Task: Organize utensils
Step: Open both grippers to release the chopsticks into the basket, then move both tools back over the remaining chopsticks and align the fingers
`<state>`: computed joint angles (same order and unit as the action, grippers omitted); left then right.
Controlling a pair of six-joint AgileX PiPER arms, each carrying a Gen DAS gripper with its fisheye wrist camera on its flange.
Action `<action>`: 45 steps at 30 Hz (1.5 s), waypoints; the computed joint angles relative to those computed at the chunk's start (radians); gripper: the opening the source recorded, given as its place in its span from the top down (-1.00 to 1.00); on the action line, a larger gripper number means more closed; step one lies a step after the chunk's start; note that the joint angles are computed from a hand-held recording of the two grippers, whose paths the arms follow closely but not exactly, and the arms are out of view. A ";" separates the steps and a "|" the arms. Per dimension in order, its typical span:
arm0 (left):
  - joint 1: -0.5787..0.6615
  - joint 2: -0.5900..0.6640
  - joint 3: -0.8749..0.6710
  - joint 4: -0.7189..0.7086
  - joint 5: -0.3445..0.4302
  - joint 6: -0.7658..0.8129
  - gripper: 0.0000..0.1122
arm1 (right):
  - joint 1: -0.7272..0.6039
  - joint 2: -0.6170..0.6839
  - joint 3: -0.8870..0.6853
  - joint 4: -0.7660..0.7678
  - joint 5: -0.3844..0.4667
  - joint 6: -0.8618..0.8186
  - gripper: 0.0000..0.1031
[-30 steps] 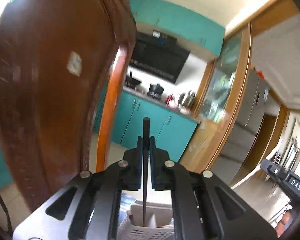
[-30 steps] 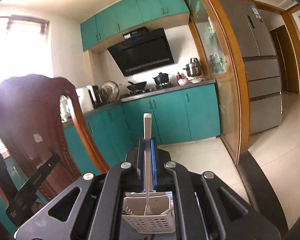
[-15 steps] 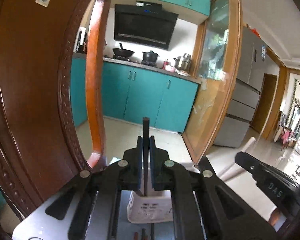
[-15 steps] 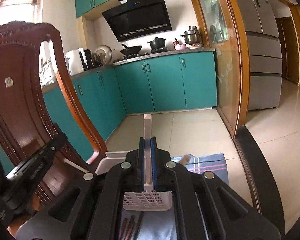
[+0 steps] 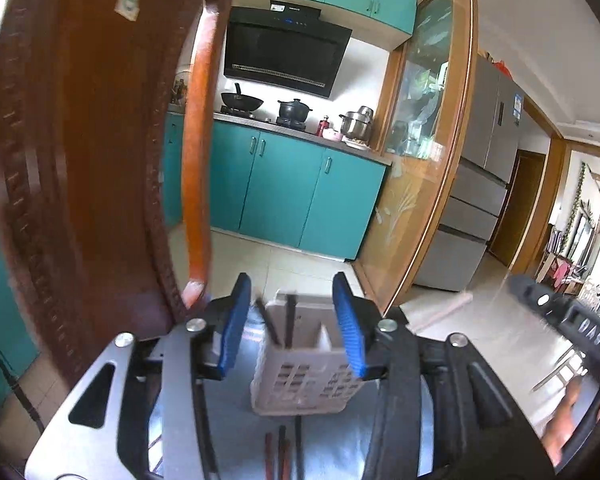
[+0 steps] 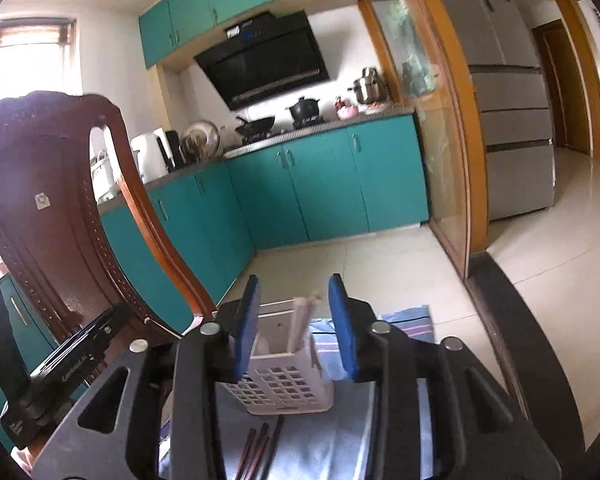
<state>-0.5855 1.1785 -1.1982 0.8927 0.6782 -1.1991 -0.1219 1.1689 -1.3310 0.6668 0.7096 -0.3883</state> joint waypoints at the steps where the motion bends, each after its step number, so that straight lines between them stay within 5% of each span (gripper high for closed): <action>1: -0.030 -0.025 0.043 0.036 0.029 -0.036 0.12 | -0.036 -0.041 0.046 0.027 0.009 -0.041 0.30; 4: -0.090 -0.072 0.155 0.048 0.086 -0.048 0.08 | -0.112 -0.130 0.178 0.071 0.036 -0.113 0.30; 7: -0.122 -0.087 0.279 -0.092 0.129 0.053 0.08 | -0.124 -0.142 0.294 0.040 0.105 -0.131 0.29; 10: -0.095 -0.100 0.369 -0.263 0.108 0.160 0.08 | 0.009 -0.042 0.322 -0.180 0.138 0.048 0.29; 14: -0.080 -0.134 0.467 -0.406 0.120 0.217 0.08 | 0.158 0.130 0.305 -0.251 0.181 0.160 0.29; 24: -0.108 -0.224 0.545 -0.441 0.150 0.232 -0.12 | 0.518 0.335 0.179 -0.539 0.120 0.457 0.29; 41: -0.002 -0.211 0.566 -0.545 0.077 0.366 -0.15 | 0.673 0.497 -0.018 -0.744 0.175 0.679 0.28; 45: -0.004 -0.211 0.566 -0.542 0.079 0.361 -0.16 | 0.663 0.493 -0.003 -0.715 0.158 0.695 0.55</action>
